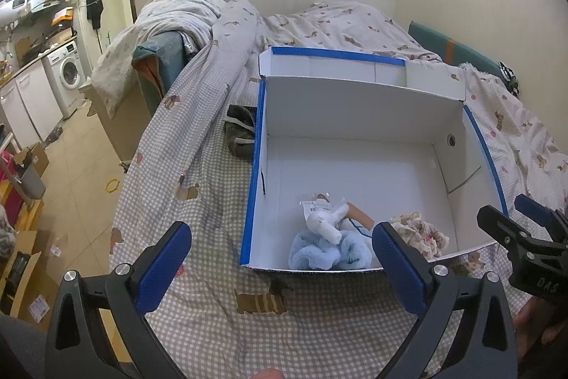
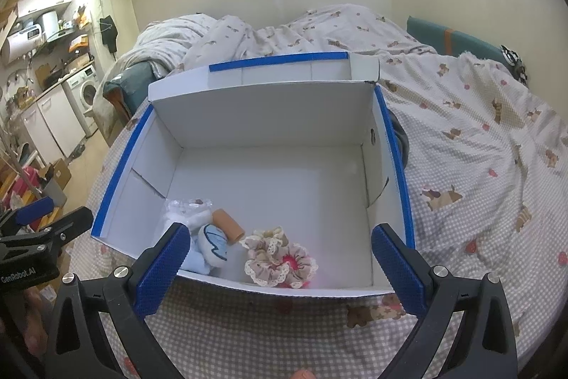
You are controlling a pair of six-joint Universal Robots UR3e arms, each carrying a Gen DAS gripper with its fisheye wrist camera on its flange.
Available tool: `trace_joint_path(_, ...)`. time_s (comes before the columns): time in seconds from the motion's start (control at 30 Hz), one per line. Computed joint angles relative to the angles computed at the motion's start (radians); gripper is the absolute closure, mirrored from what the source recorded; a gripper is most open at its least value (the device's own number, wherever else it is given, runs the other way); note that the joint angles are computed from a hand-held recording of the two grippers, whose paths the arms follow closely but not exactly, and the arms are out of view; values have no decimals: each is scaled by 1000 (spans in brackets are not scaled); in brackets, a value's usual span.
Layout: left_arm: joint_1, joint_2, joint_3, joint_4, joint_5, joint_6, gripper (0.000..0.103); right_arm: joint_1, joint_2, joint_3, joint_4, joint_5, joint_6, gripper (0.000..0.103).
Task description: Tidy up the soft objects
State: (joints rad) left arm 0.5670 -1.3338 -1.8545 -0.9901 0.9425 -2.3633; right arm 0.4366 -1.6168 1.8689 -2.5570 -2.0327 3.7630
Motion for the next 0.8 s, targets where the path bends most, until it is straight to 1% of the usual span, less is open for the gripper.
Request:
trace_joint_path(0.5, 13, 5, 3, -22, -15, 16, 1, 4, 1, -3, -3, -9, -10, 0)
trace_joint_path(0.8, 23, 14, 0, -40, -31, 34, 1, -24, -28, 21, -8, 31, -5, 0)
